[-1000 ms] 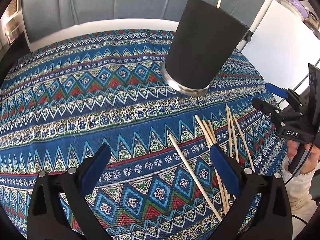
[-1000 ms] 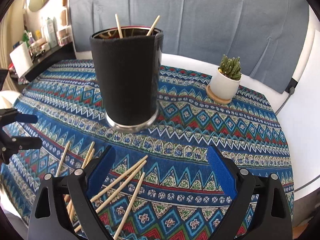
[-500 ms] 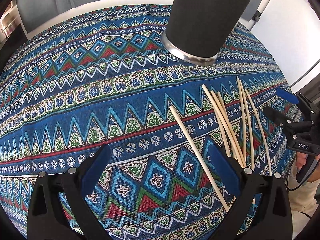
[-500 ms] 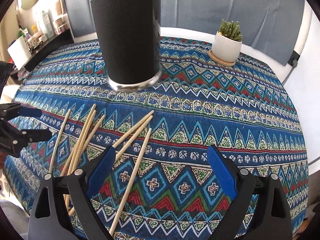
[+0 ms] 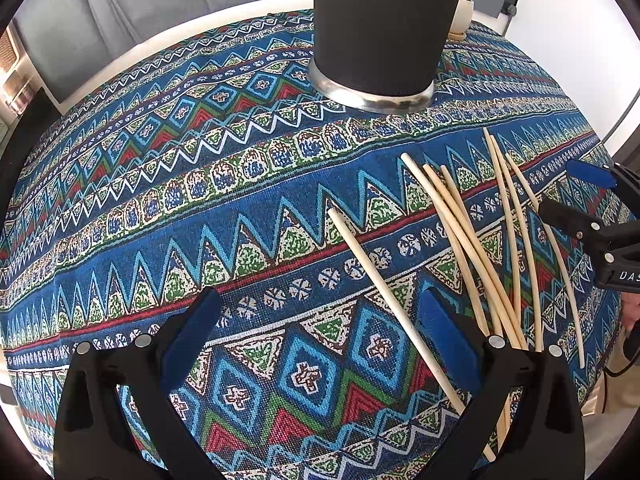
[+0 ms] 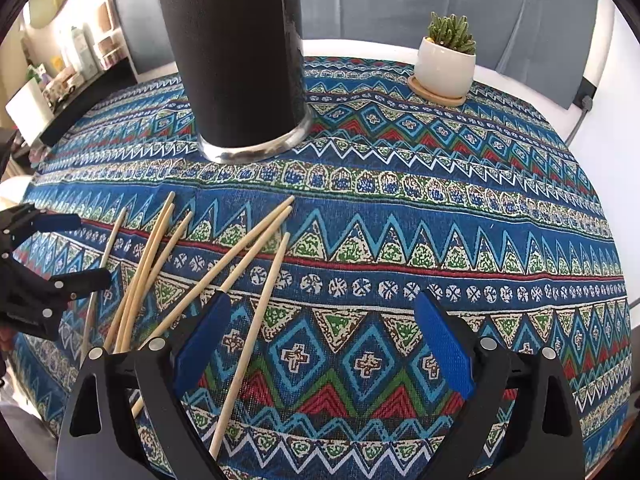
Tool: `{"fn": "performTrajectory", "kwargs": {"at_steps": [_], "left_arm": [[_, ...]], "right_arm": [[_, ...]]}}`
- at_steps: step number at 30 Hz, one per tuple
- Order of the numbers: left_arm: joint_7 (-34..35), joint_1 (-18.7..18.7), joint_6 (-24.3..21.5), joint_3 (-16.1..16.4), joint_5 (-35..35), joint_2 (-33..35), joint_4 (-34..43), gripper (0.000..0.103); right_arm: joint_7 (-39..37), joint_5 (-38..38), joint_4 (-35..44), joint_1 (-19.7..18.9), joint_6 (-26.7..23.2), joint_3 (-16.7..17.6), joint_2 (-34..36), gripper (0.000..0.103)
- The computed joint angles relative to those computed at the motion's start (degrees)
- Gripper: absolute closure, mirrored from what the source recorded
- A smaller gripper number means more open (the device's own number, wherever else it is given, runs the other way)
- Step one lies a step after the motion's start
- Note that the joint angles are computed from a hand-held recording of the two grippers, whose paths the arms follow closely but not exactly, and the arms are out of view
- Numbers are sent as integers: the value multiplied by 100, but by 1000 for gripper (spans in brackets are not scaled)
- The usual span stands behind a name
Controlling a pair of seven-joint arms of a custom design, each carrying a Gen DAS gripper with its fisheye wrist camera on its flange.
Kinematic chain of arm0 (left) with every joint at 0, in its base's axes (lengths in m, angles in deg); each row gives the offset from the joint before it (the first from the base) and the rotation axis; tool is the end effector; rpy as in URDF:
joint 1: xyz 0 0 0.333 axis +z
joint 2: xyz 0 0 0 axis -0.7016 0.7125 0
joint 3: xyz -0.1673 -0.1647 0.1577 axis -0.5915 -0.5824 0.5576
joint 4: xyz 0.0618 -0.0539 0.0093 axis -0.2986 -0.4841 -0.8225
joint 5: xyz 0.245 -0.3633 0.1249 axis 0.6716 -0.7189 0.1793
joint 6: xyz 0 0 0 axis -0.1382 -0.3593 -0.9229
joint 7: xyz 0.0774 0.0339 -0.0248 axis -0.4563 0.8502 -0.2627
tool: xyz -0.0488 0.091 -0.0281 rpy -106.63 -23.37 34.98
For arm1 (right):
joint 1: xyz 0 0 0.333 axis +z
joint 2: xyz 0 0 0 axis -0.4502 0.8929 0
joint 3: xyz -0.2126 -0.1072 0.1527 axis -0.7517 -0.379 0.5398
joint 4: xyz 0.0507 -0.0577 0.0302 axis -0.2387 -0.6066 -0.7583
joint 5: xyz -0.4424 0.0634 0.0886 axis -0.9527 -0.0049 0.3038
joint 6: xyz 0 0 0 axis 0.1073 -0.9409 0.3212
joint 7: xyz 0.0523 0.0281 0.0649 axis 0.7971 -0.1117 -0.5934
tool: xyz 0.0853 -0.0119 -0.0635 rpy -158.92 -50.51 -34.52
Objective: Organize utensils
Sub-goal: 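Move both grippers back down to the remaining chopsticks, then grasp a chopstick with the left gripper while the right gripper grasps another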
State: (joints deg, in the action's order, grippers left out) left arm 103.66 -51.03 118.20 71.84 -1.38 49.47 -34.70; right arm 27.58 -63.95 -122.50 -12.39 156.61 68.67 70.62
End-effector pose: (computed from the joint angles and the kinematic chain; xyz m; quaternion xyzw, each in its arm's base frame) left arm 0.5934 -0.1784 0.4730 -0.7155 0.6649 -0.1394 0.1626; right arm 0.6882 0.2312 0.4812 -0.8612 0.4377 -0.1326 0.2218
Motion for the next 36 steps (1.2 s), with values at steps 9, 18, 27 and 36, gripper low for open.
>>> {"fn": "performTrajectory", "kwargs": {"at_steps": [9, 18, 27, 36], "left_arm": [[-533, 17, 452, -88, 382, -340, -513, 5], [-1063, 6, 419, -183, 538, -660, -833, 5], [-808, -90, 334, -151, 298, -879, -1011, 5], [683, -153, 324, 74, -495, -1262, -1315, 18]], "right_arm": [[-128, 103, -357, -9, 322, 26, -132, 8], [-196, 211, -629, -11, 534, 15, -320, 8], [-73, 146, -747, -19, 576, 1, -404, 7], [-276, 304, -937, -82, 733, -13, -535, 29]]}}
